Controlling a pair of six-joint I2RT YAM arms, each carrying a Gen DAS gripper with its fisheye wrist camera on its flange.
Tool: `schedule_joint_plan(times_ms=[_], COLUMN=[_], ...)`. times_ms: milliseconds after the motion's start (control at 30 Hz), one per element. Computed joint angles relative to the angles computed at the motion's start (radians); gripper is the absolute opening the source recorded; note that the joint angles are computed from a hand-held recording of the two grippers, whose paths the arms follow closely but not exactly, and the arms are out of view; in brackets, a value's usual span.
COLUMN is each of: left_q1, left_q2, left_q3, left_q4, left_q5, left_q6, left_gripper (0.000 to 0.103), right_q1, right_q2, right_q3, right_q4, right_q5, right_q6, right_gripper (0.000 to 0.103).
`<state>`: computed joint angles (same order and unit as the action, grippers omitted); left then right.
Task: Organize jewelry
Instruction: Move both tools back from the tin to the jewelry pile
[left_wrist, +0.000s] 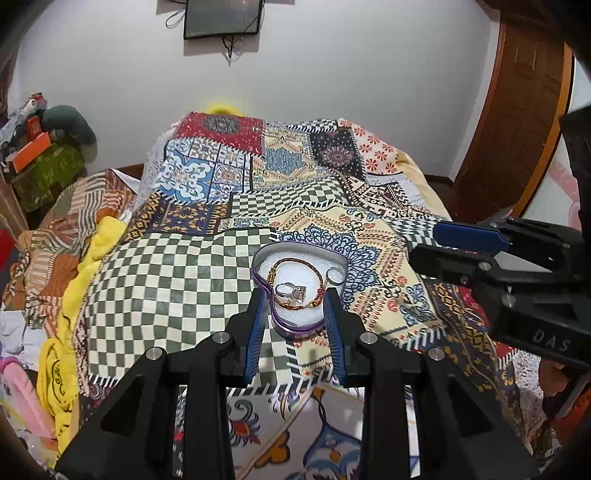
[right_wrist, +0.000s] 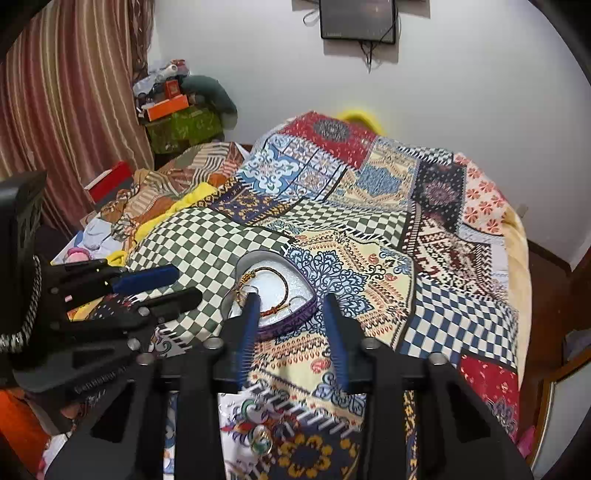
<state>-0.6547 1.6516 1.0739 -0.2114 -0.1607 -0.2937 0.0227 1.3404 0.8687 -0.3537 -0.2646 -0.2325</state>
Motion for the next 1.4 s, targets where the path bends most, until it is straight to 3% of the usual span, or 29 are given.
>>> schedule_joint_plan(times_ms=[200,733,1133,1400], left_q1=[-0.049,-0.173,-0.225,-0.255], left_q2=[-0.110,-0.212,-0.098,-0.098], left_q3=[-0.056,-0.159,-0.216,-0.279], left_q4=[-0.028,-0.066,-0.001,0.036], left_q5=[-0.063,-0.111,-0.079,-0.121], left_q6=[-0.019,-0.101,-0.158,-0.162], left_gripper=[0.038,0.040,0.040,0.040], right_q1=[-0.009,-0.134,-0.186,-0.081], right_q2=[-0.112,-0.320,-0.264,-0.219], right_q3=[-0.061,-0.192,-0.298,-0.323], right_q4=[-0.022,-0.110,-0.109,-0.064], right_q5=[-0.006,-0.058,-0.079,-0.054], right_q6=[0.009,-0.029,-0.085,-0.079], right_gripper=[0.035,0.035,0.035,0.035])
